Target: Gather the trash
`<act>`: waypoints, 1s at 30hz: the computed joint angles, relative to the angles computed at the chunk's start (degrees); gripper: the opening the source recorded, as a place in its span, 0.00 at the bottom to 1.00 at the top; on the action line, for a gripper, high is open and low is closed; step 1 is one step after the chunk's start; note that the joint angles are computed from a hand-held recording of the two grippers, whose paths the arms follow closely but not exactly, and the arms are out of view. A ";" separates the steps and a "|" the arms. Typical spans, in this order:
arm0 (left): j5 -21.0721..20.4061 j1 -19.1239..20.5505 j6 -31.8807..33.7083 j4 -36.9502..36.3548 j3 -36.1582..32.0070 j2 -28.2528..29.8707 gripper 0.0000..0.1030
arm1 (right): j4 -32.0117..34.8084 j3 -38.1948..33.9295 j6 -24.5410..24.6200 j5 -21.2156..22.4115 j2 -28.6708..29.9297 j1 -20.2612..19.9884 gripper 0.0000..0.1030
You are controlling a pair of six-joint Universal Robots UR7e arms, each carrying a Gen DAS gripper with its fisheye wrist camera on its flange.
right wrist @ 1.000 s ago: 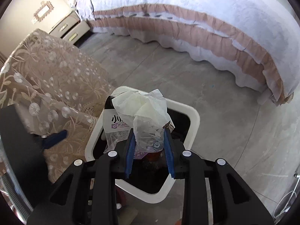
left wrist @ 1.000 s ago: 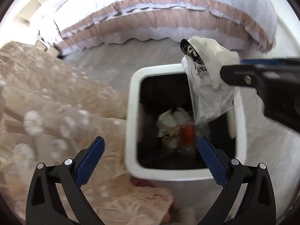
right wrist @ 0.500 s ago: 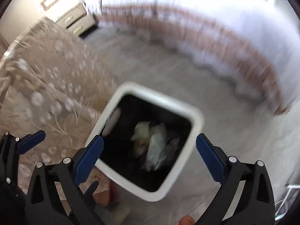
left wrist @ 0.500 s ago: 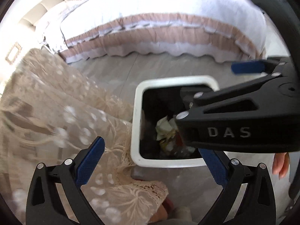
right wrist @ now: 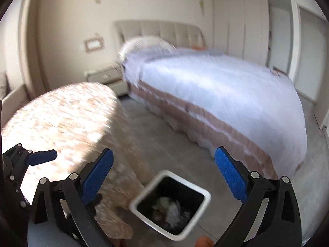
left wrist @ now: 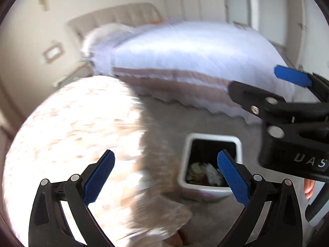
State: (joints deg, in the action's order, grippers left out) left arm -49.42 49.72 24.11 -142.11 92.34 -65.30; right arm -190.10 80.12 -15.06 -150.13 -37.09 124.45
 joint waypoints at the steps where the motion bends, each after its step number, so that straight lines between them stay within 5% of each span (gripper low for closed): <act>1: 0.87 -0.03 0.25 -1.54 0.51 -1.27 0.96 | -0.69 -1.34 -1.49 0.25 1.14 0.61 0.96; 12: 10.71 1.32 0.26 -12.88 3.76 -13.85 0.96 | -2.09 -15.41 -9.44 10.09 12.39 7.50 0.96; 24: 19.55 0.98 6.67 -22.05 3.98 -23.00 0.96 | 7.85 -31.07 -5.54 16.13 22.19 13.17 0.96; 30: 22.38 0.68 14.55 -32.77 4.45 -24.36 0.96 | 10.77 -36.86 -5.40 17.51 25.71 14.93 0.95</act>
State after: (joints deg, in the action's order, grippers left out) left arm -27.04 50.40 38.66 -174.88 96.79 -89.66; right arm -179.33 43.26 -20.45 -132.61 -11.39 139.38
